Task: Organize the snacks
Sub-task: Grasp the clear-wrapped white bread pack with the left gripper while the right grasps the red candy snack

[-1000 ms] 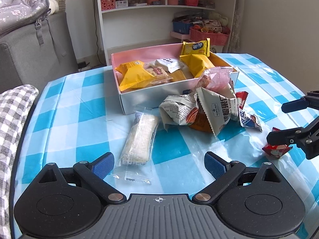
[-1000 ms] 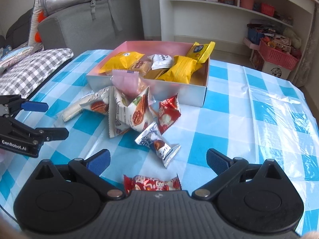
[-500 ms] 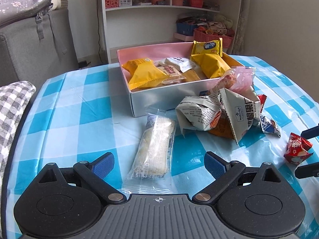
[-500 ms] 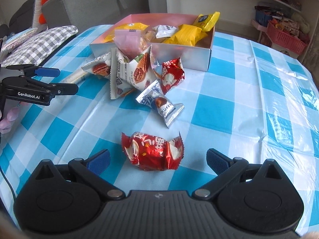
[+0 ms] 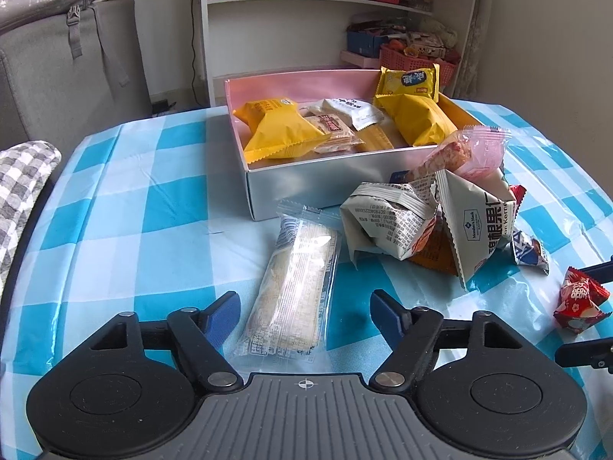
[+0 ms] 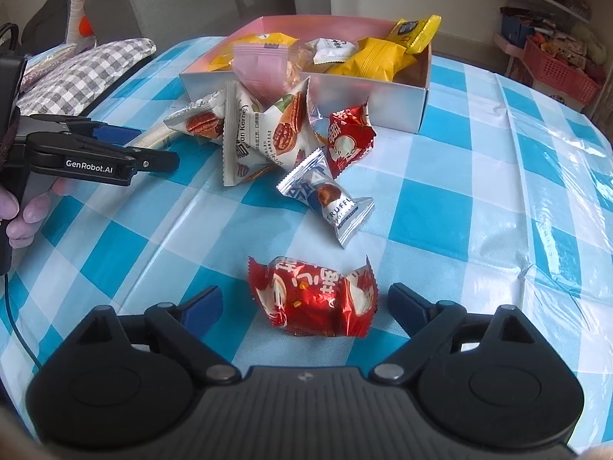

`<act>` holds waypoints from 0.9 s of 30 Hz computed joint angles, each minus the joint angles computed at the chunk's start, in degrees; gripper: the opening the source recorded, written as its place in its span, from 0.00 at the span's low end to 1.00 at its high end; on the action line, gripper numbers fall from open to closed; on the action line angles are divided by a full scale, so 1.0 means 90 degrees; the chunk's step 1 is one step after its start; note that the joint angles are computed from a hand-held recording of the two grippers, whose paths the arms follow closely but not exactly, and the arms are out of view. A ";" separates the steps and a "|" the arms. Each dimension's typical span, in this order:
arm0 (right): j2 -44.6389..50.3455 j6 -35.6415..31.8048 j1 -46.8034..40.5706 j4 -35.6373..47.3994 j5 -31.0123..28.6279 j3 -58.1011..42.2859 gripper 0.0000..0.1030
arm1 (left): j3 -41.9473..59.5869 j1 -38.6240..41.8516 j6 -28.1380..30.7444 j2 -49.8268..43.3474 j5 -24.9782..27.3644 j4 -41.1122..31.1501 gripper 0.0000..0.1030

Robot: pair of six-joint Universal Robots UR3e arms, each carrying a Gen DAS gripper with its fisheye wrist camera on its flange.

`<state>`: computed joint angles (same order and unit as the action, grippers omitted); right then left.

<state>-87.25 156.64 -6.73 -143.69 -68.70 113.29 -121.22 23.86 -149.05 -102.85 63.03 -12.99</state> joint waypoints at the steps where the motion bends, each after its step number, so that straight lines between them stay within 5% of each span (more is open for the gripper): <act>1: -0.0008 0.0000 0.0005 -0.0010 0.0004 0.0009 0.85 | 0.0051 -0.0030 -0.0061 -0.0022 0.0071 -0.0034 0.62; 5: 0.0056 0.0005 0.0028 -0.0103 -0.0029 -0.0034 0.76 | 0.0152 -0.0107 -0.0209 -0.0027 0.0303 -0.0067 0.44; 12: 0.0089 0.0021 0.0050 -0.0243 -0.0072 -0.0047 0.57 | 0.0314 -0.0102 -0.0496 0.0045 0.0410 -0.0401 0.26; 27: 0.0070 -0.0028 0.0058 -0.0275 0.0088 -0.0069 0.46 | 0.0556 0.0012 -0.0733 0.0471 0.0339 -0.1327 0.15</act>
